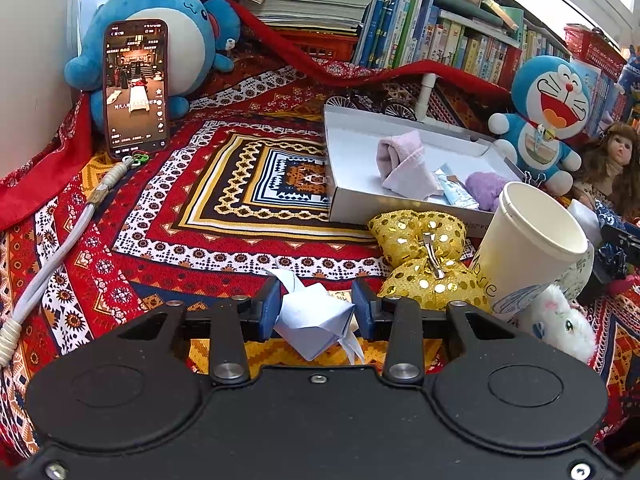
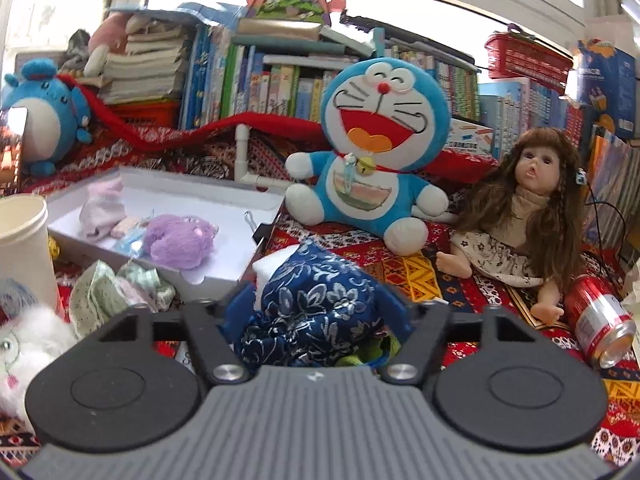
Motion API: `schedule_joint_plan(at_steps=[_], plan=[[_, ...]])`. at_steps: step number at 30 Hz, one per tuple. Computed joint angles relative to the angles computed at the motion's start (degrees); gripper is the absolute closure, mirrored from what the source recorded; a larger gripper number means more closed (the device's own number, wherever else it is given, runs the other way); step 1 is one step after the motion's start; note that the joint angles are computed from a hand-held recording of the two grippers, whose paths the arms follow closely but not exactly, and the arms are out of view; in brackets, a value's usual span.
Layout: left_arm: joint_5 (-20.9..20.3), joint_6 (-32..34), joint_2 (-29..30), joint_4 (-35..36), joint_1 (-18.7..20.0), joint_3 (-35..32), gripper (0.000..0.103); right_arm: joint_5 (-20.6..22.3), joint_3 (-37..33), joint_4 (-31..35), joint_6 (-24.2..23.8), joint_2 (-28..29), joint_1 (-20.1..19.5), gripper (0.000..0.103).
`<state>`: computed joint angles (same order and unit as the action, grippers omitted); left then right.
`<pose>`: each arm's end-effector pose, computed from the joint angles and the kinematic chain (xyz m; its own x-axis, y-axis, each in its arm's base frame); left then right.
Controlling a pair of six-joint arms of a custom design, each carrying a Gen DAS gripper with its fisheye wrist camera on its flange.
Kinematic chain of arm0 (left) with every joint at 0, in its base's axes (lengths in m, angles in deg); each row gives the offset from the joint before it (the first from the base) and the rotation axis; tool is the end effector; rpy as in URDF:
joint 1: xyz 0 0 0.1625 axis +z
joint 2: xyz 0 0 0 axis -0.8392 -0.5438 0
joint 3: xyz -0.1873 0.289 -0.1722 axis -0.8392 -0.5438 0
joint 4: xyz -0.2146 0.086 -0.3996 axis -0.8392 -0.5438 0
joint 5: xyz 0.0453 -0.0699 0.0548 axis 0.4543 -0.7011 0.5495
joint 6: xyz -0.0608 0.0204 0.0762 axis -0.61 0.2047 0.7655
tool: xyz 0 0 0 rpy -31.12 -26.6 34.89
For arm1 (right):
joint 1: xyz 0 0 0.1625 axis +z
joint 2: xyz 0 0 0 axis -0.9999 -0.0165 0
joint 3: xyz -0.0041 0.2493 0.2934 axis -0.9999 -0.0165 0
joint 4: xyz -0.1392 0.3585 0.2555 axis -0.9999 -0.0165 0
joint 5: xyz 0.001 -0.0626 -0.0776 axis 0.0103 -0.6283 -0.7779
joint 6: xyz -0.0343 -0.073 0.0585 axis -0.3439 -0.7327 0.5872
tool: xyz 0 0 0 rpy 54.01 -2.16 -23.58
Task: Organize soft objects
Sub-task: 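Close the left gripper on the white paper figure while the right gripper grasps the blue floral cloth, then carry the white paper figure and blue floral cloth with both grippers into the white tray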
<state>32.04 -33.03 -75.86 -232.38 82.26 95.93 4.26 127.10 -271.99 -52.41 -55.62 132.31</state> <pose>-0.2611 -0.3612 -0.0437 -0.8065 0.0552 -0.5886 0.4683 0.6673 -0.5791 -0.1510 -0.3832 0.3392 -0.5847 -0.0402 0.8103 -0.7389 0.4386 -0.5114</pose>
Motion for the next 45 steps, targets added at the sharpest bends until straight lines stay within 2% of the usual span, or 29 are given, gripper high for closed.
schedule_joint_plan(at_steps=[2,8,15,22,30,35,39,45], plan=[[-0.02,0.21,-0.03,-0.18,-0.01,-0.03,0.066,0.81,0.18,-0.43,0.95,-0.26,-0.29,0.048],[-0.02,0.98,-0.55,-0.82,0.30,-0.49,0.066,1.94,0.34,-0.46,3.58,-1.13,-0.50,0.054],[0.36,3.34,-1.11,-2.61,0.73,-1.32,0.067,3.78,0.18,2.36,7.51,-3.57,-0.38,0.056],[-0.09,8.77,-1.07,-6.56,1.48,-3.57,0.067,4.43,-0.76,7.04,9.57,-5.41,0.90,0.056],[-1.85,16.60,0.53,-10.27,3.73,-9.12,0.067,4.31,-2.47,10.94,11.23,-5.69,3.68,0.056],[-5.53,22.04,3.02,-11.29,6.20,-14.33,0.067,1.51,-5.09,15.34,12.19,-4.48,6.93,0.056],[-5.74,25.13,6.23,-9.44,7.94,-19.35,0.067,-0.28,-7.23,18.04,13.92,-2.70,9.05,0.056],[-6.79,25.96,9.90,-6.61,10.52,-25.12,0.067,-1.68,-9.78,19.84,16.00,-0.25,11.94,0.056]])
